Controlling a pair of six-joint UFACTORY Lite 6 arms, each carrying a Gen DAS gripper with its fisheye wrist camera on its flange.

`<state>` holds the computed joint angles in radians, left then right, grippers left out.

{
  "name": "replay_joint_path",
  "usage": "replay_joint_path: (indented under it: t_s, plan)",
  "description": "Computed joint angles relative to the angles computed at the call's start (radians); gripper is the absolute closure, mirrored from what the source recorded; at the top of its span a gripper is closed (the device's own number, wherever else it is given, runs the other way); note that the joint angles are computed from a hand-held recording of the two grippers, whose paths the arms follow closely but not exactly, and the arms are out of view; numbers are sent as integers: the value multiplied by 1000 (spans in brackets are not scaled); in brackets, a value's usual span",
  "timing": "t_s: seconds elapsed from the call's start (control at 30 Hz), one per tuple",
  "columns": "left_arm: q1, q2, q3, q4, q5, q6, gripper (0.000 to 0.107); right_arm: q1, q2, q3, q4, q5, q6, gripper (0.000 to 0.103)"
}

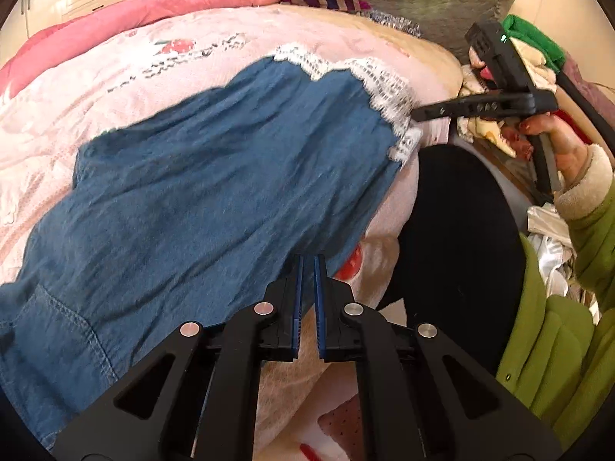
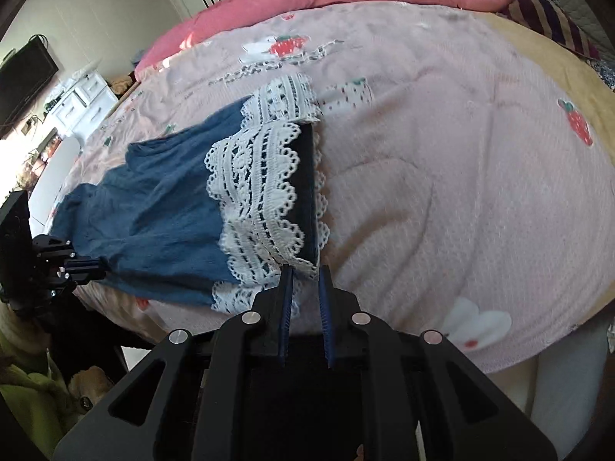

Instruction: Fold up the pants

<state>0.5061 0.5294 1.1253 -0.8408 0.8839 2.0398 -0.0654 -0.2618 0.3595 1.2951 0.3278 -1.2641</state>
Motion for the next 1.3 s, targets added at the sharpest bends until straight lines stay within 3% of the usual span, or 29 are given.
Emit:
replay_joint_path:
  t_s: [0.13, 0.17, 0.2, 0.27, 0.37, 0.43, 0.47, 0.5, 0.53, 0.67, 0.77, 0.87, 0.93, 0.97, 1.03, 1.07, 1.1, 1.17, 1.3]
  plan:
    - [39, 12, 51, 17, 76, -29, 105, -30, -102, -13, -99, 41, 78, 89]
    - [43, 9, 57, 7, 81, -23, 99, -29, -117, -13, -102, 46, 68, 81]
    - [45, -4, 46, -17, 65, 0, 89, -16, -117, -9, -110, 39, 61, 60]
    - [37, -16, 25, -32, 23, 30, 79, 8, -103, -4, -101, 2, 34, 48]
    - [27, -4, 10, -31, -22, 48, 77, 34, -17, 23, -5, -23, -82, 48]
    - [17, 4, -6, -53, -76, 79, 77, 58, 45, 51, 61, -26, -150, 62]
    - [10, 9, -9, -63, -100, 91, 84, 68, 54, 57, 80, -24, -164, 81]
    - [4, 12, -10, -75, -123, 102, 101, 65, 60, 69, 70, -8, -152, 92]
    - [4, 19, 6, -70, -126, 90, 107, 58, 47, 77, 38, 22, -117, 95]
    - [54, 45, 110, -13, -31, 33, 107, 15, -80, 56, -54, 132, -10, 95]
    - [88, 93, 212, 43, 54, -27, 107, 32, -51, 66, -167, 133, 84, 95]
    - [77, 98, 190, 69, 2, -24, 107, 105, 99, 98, -279, 25, 215, 95]
    - [71, 111, 170, 84, -32, -23, 107, 78, 132, 109, -228, 42, 165, 94]
    - [72, 116, 166, 90, -41, -24, 107, 55, 128, 115, -236, 64, 177, 89]
    - [86, 119, 175, 97, -23, -29, 106, 47, 57, 116, -378, 51, 327, 62]
    - [98, 113, 183, 99, 3, -33, 100, 39, 10, 119, -435, 51, 383, 49]
    - [111, 111, 196, 97, 29, -35, 94, 27, -16, 130, -450, 65, 397, 49]
    - [134, 89, 222, 73, 69, -33, 67, 31, -59, 164, -437, 66, 388, 48]
    - [149, 107, 341, -4, 94, -74, 50, 208, 128, 380, -341, 0, 313, 42]
